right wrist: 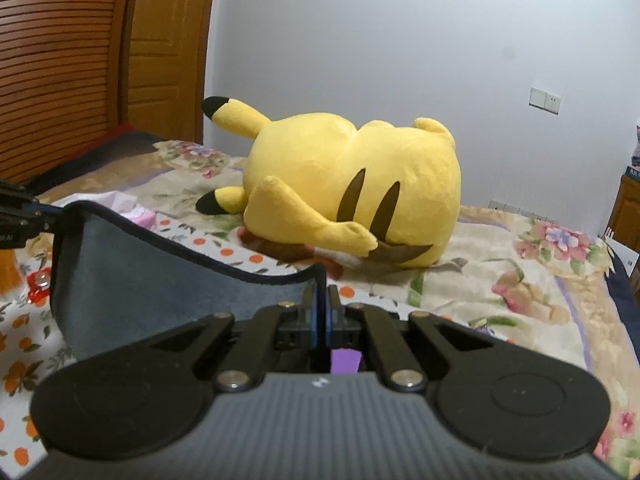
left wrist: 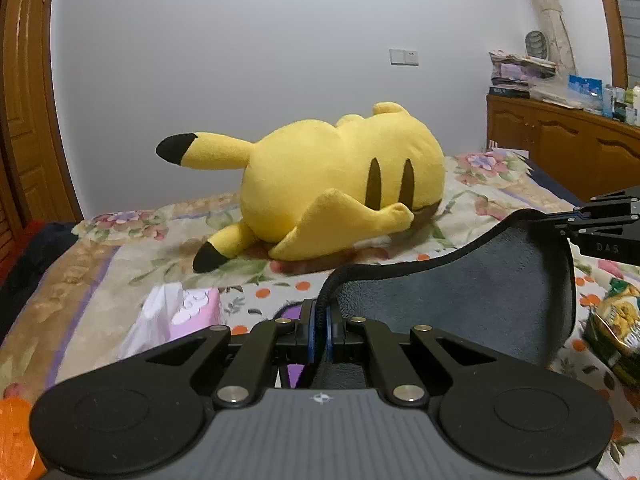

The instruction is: Fold towel

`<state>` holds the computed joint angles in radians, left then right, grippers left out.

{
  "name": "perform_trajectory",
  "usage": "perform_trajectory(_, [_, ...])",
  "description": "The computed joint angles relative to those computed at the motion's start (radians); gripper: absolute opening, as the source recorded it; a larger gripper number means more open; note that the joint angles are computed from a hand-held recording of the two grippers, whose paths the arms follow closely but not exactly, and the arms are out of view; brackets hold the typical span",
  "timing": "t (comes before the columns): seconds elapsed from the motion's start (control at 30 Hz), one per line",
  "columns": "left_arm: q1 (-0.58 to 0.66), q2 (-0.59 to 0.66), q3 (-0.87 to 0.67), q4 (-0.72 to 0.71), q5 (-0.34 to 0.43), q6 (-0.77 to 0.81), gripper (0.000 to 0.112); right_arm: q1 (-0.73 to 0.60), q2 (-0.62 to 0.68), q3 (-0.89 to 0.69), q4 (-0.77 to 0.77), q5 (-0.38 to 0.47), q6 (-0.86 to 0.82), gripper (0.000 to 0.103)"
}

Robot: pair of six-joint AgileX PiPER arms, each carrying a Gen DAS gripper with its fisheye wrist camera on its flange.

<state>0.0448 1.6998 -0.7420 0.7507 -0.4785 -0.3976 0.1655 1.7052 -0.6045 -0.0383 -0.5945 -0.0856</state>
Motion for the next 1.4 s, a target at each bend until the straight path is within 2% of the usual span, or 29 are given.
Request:
perform_trajectory(0.2, [-0.025, 0.052, -0.091, -0.024, 0.041, 0.01, 0.006, 0.007, 0.043, -0.067, 0.054, 0.023, -0.052, 0.004])
perform_trajectory(0.4, [-0.058, 0.105, -0.167, -0.121, 0.072, 0.109, 0.006, 0.01, 0.1, -0.115, 0.101, 0.002, -0.114, 0.004])
perform_trajectory(0.7, [-0.082, 0.213, -0.285, -0.245, 0.114, 0.209, 0.006, 0.02, 0.213, -0.227, 0.225, 0.018, -0.236, 0.004])
perform_trajectory(0.77, [-0.084, 0.24, -0.314, -0.226, 0.126, 0.189, 0.006, 0.025, 0.244, -0.264, 0.262, 0.037, -0.263, 0.004])
perform_trajectory(0.93, [-0.104, 0.31, -0.379, -0.321, 0.162, 0.291, 0.006, 0.03, 0.31, -0.344, 0.345, 0.084, -0.318, 0.004])
perform_trajectory(1.13, [-0.12, 0.387, -0.437, -0.429, 0.204, 0.389, 0.006, 0.052, 0.369, -0.449, 0.501, 0.202, -0.543, 0.004])
perform_trajectory(1.3, [-0.131, 0.423, -0.458, -0.519, 0.222, 0.475, 0.006, 0.066, 0.393, -0.484, 0.633, 0.238, -0.676, 0.004])
perform_trajectory(1.4, [-0.132, 0.438, -0.477, -0.534, 0.245, 0.473, 0.006, 0.064, 0.395, -0.488, 0.647, 0.25, -0.675, 0.004])
